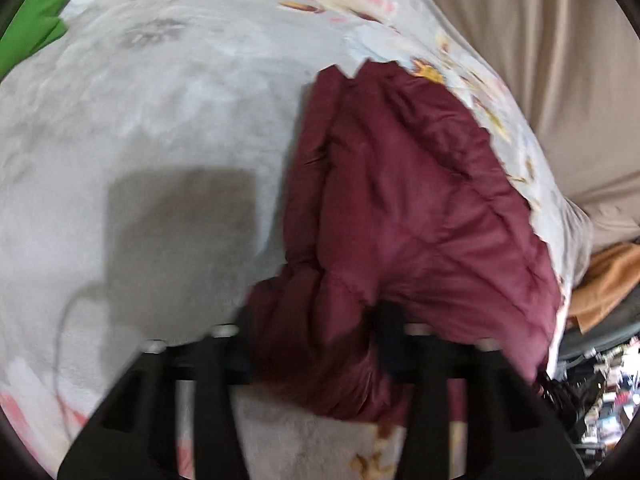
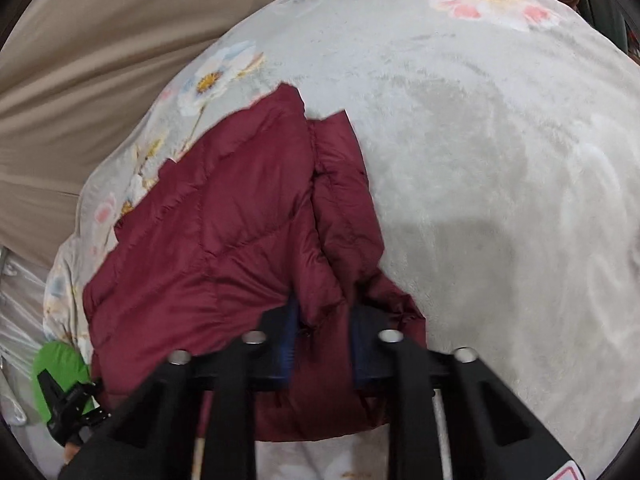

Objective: Fold large clothes

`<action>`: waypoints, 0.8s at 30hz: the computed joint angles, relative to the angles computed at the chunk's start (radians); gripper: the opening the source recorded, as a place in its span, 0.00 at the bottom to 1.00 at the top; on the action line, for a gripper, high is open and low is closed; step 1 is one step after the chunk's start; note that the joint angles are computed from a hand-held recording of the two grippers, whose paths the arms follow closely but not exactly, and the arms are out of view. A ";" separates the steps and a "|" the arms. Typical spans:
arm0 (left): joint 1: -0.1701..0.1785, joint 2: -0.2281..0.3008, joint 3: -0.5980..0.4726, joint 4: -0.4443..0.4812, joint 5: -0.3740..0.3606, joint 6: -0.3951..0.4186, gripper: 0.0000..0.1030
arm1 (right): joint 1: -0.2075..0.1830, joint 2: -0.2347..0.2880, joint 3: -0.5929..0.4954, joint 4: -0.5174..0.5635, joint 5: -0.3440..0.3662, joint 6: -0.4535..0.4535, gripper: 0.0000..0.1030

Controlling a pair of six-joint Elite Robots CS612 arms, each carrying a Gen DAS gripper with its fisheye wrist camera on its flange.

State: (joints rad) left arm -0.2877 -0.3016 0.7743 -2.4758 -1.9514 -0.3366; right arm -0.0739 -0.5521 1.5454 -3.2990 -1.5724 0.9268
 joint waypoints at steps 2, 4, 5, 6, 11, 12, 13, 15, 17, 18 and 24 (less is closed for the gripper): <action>0.004 -0.029 0.038 -0.003 -0.014 0.027 0.19 | 0.001 -0.017 0.022 -0.024 0.006 -0.010 0.06; 0.008 -0.076 0.107 0.000 -0.013 0.076 0.17 | 0.006 -0.046 0.060 -0.042 0.017 -0.025 0.05; 0.011 -0.097 0.140 0.005 -0.011 0.098 0.16 | 0.010 -0.059 0.078 -0.043 0.021 -0.031 0.05; 0.014 -0.125 0.184 0.012 -0.007 0.122 0.16 | 0.016 -0.076 0.103 -0.038 0.027 -0.037 0.05; 0.032 -0.223 0.384 0.076 0.010 0.164 0.18 | 0.046 -0.128 0.222 0.014 0.080 -0.013 0.06; 0.033 -0.226 0.399 0.072 0.013 0.151 0.22 | 0.050 -0.126 0.242 0.017 0.100 0.011 0.08; 0.036 -0.234 0.426 0.047 0.011 0.126 0.24 | 0.053 -0.123 0.255 0.016 0.109 0.027 0.14; 0.041 -0.246 0.452 -0.020 0.011 0.052 0.27 | 0.056 -0.123 0.275 -0.009 0.105 0.071 0.21; 0.042 -0.262 0.464 -0.108 0.035 0.003 0.27 | 0.059 -0.140 0.283 -0.016 0.063 0.093 0.26; 0.044 -0.268 0.470 -0.162 0.035 -0.006 0.32 | 0.064 -0.152 0.284 -0.035 0.010 0.081 0.26; 0.027 -0.238 0.381 -0.213 0.016 0.042 0.45 | 0.047 -0.141 0.189 -0.090 0.011 -0.072 0.20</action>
State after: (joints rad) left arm -0.2610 -0.5393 1.1556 -2.6892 -1.9354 -0.2950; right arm -0.0272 -0.6926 1.7339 -3.3888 -1.5611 0.8546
